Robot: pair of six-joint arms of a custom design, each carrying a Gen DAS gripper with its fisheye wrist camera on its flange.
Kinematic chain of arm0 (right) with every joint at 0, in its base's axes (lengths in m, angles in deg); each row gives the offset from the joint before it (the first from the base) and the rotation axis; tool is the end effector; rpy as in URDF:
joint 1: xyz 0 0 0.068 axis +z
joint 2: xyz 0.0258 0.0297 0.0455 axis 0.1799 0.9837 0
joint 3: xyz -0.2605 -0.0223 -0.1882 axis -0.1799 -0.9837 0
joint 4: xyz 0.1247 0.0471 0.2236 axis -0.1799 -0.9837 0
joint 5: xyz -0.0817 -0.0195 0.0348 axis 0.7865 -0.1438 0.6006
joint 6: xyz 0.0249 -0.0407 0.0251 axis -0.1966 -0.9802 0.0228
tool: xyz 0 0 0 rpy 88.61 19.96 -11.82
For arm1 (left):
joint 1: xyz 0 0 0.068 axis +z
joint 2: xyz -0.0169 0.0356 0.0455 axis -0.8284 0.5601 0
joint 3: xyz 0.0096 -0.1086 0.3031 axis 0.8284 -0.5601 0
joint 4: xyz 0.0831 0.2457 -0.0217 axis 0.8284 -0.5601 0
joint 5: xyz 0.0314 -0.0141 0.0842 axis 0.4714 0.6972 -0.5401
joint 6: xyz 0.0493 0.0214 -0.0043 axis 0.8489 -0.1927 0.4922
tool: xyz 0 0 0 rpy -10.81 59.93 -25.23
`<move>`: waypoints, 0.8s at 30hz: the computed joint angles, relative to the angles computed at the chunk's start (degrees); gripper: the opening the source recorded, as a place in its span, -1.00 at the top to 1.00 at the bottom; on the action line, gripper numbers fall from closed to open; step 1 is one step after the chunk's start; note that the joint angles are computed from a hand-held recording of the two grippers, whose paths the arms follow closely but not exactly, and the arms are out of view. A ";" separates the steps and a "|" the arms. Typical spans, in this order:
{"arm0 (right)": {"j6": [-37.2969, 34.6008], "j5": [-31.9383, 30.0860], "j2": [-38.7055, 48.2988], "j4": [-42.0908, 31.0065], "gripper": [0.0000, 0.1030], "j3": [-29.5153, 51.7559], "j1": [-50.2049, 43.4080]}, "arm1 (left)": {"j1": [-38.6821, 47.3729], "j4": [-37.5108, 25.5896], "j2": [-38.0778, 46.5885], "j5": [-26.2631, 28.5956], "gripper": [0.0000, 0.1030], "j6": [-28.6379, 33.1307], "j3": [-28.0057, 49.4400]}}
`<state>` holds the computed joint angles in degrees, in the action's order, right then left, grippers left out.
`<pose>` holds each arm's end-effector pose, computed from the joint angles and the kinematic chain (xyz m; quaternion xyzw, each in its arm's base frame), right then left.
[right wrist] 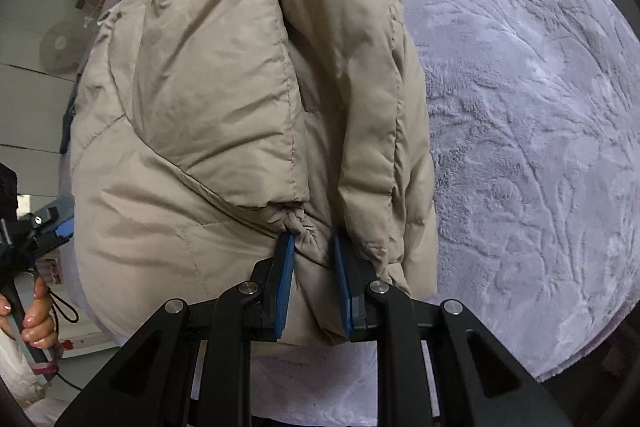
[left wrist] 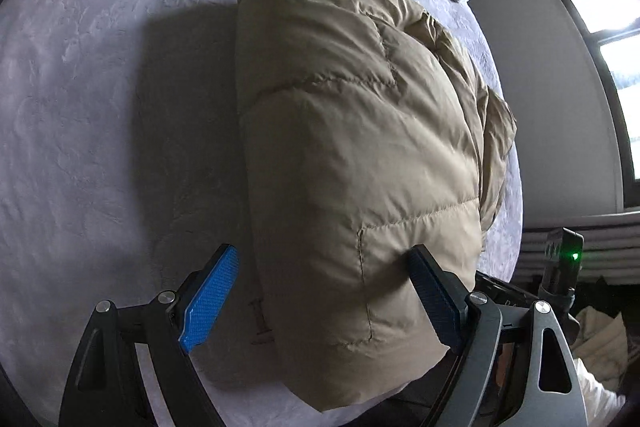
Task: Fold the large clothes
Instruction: 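Withdraw both tools open from the folded coat bundle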
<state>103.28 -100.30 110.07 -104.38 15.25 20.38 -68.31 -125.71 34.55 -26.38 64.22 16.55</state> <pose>0.1722 0.0378 0.1788 0.2915 0.9386 0.1629 0.0864 0.3481 -0.0933 0.2078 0.1655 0.9560 -0.2416 0.0179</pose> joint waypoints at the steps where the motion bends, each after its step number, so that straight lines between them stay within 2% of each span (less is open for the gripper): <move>1: 1.12 0.44 0.71 -0.89 0.57 1.19 0.86 | -0.05 0.04 -0.08 -0.37 -0.69 0.18 -0.04; 5: 4.59 4.22 1.86 -7.67 0.49 8.24 3.49 | -0.35 -0.31 -0.67 -2.79 -0.69 2.49 0.67; 7: 6.38 5.97 0.70 -9.36 0.30 9.99 4.65 | -0.31 -0.68 -1.04 -3.28 -0.69 3.24 0.99; 9: 8.17 8.57 -0.73 -11.02 -0.06 12.16 5.68 | -0.33 -0.60 -1.72 -4.47 -0.69 4.20 0.89; 13: 10.80 11.93 0.28 -13.59 -0.25 16.11 8.27 | -0.66 0.18 -3.61 -7.94 -0.69 5.94 0.35; 15: 11.51 12.60 1.01 -14.02 -0.55 17.27 9.15 | -0.75 0.13 -4.18 -9.06 -0.69 6.96 0.08; 19: 12.41 13.73 1.98 -14.14 -0.57 18.22 11.08 | -0.71 0.81 -4.86 -9.39 -0.70 7.39 -0.59; 22: 11.31 12.81 1.13 -14.15 -0.59 18.02 9.43 | -0.71 1.19 -5.07 -9.20 -1.00 6.66 -0.89; 24: 8.29 11.17 1.38 -12.42 -0.87 17.66 7.20 | -1.28 0.91 -4.60 -10.25 -1.00 5.98 -0.06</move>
<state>111.57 -89.13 111.44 -116.81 32.91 27.58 -69.60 -124.80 29.94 -36.62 70.20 16.48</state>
